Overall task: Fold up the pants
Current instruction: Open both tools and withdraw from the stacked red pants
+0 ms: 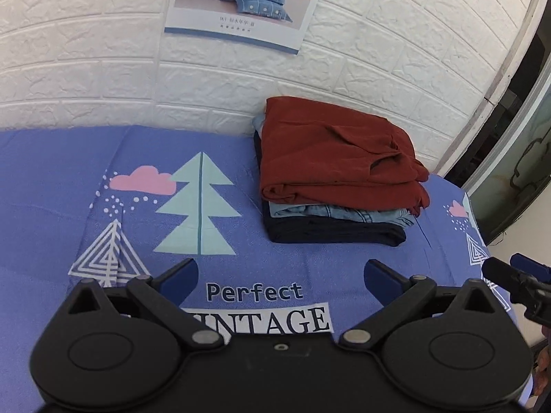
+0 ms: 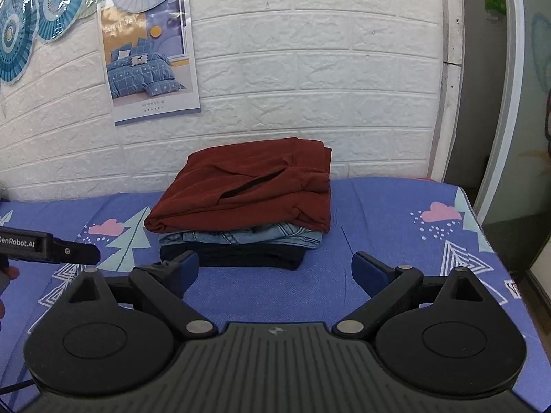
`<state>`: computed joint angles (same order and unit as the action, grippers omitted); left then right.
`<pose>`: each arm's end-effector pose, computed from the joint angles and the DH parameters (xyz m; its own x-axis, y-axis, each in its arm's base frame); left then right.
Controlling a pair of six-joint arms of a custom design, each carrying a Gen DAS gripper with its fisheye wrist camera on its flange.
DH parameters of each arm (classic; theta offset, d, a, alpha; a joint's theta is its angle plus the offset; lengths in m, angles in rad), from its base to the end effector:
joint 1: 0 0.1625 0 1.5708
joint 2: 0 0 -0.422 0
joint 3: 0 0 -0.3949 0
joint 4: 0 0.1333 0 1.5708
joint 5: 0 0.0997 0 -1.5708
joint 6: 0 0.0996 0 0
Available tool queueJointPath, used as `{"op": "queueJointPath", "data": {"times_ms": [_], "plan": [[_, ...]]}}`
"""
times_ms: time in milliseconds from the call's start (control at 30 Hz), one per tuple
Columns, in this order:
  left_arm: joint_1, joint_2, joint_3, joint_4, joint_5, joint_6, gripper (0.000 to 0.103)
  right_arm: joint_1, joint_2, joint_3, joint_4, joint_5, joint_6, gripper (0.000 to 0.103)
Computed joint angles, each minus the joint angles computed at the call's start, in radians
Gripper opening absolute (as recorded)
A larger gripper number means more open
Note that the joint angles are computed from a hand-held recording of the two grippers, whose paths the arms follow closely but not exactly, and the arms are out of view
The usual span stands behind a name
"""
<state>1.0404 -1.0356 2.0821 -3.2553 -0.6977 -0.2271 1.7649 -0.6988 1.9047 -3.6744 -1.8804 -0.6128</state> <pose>-0.0879 -0.5642 0.1916 -0.8564 -0.2230 -0.4657 0.2192 0.6597 -0.7189 0.2168 -0.5692 0.0839 -0.7329 -0.3109 0.6051 -0.6623 0.5292 -0.5304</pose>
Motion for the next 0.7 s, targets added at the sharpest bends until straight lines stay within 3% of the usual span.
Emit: {"op": "queueJointPath", "data": {"times_ms": [300, 700], "plan": [[-0.032, 0.003, 0.020, -0.067, 0.044, 0.056, 0.093, 0.010, 0.001, 0.007, -0.033, -0.008, 0.017, 0.103], [-0.038, 0.006, 0.021, -0.073, 0.046, 0.072, 0.093, 0.016, -0.001, 0.007, -0.032, -0.010, 0.004, 0.103]]}}
